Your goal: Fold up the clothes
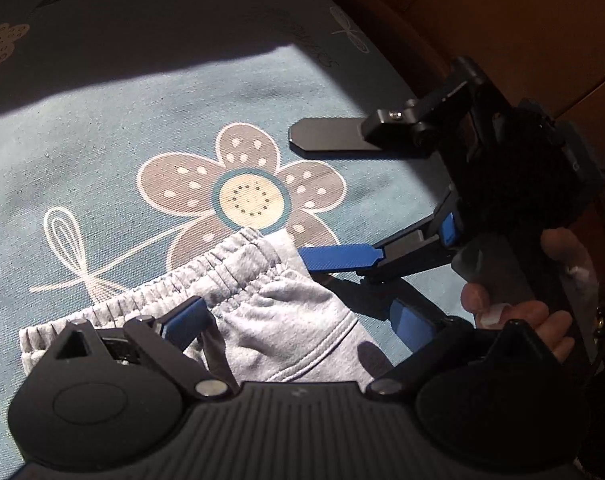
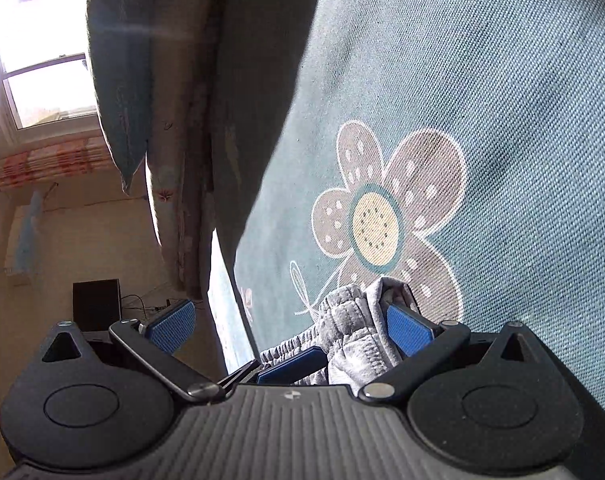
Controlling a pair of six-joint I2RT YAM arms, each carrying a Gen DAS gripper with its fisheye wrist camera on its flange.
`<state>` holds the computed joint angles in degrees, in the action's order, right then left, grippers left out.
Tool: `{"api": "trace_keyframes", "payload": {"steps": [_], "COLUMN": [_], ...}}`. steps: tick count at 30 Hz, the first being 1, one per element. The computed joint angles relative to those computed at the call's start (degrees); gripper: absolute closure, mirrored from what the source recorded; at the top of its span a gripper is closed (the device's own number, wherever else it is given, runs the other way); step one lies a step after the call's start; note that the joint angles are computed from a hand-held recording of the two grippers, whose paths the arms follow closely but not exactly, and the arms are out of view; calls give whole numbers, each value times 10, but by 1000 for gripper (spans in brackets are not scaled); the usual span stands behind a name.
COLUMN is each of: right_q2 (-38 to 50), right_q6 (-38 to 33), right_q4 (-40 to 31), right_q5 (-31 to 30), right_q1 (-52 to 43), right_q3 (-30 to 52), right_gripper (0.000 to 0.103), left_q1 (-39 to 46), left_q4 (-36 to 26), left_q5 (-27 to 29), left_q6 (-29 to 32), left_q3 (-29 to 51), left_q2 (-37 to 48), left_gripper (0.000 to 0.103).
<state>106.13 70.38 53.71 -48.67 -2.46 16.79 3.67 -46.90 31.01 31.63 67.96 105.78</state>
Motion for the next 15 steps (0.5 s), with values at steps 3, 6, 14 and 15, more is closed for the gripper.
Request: {"api": "trace_keyframes", "payload": {"steps": [3,6,14,15], "right_q2": [-22,-29,15,22], "right_q6": [-54,-93,-80,-71], "right_q4": [-92,-170,-182,-177], "right_q5": [-8,-27,-33,-35], "right_q1": [-2,1,10,7], "right_q3": [29,61,114,119], "right_gripper": [0,0,0,0], "left_q1": [1,3,5,5], "left_q4": [-1,-3,1,0], "left_q5": [2,6,14,16], "left_q6": [2,3,-18,-21], "left_q3": [0,1,-3,-3], "left_q2": [0,3,-4,-5], "left_gripper": [5,5,5,5]}}
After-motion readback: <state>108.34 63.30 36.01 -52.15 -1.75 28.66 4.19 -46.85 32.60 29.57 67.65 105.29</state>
